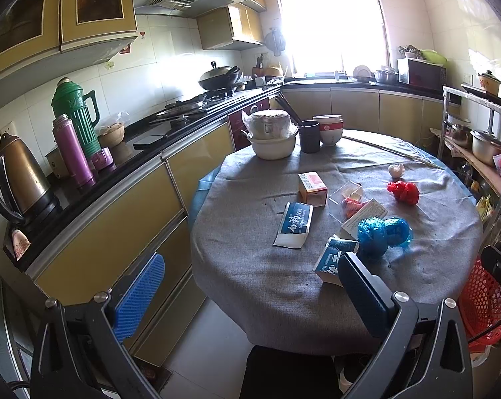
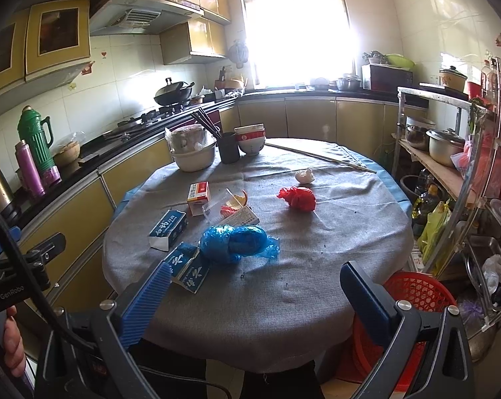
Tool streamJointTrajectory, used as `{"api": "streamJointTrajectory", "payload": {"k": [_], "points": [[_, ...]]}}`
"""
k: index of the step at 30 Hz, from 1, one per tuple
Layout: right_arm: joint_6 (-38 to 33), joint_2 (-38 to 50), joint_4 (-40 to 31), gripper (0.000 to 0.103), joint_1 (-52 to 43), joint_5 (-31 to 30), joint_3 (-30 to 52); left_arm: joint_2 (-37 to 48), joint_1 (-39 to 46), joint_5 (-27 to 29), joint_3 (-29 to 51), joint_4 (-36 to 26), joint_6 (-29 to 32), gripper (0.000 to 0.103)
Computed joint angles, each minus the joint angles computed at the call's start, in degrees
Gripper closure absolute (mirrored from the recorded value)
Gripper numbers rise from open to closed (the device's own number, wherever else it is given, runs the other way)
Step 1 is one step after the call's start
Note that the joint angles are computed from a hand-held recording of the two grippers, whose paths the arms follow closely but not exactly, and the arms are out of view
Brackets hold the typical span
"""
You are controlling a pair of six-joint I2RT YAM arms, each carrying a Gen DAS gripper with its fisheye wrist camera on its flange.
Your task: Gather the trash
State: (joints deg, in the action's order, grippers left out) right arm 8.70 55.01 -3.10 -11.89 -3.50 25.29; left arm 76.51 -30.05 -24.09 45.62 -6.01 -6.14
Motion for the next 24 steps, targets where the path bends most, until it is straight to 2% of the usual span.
{"api": "streamJointTrajectory", "payload": {"k": [5,16,24], "points": [[0.3,1.0,0.2,0.000,0.3,-0.2,0.3,0.7,0.0,-0.1,-0.1,0.4,0.0,0.000],[0.2,6.9,2.7,0.000,-0.3,-1.8,1.2,4.5,0.5,0.7,3.0,-2.8,-1.1,0.000],[-1.5,17.2,6.6,0.000,-3.1,-4.2,4.7,11.2,1.3,2.1,6.4,-3.2,-1.3,0.000]]}}
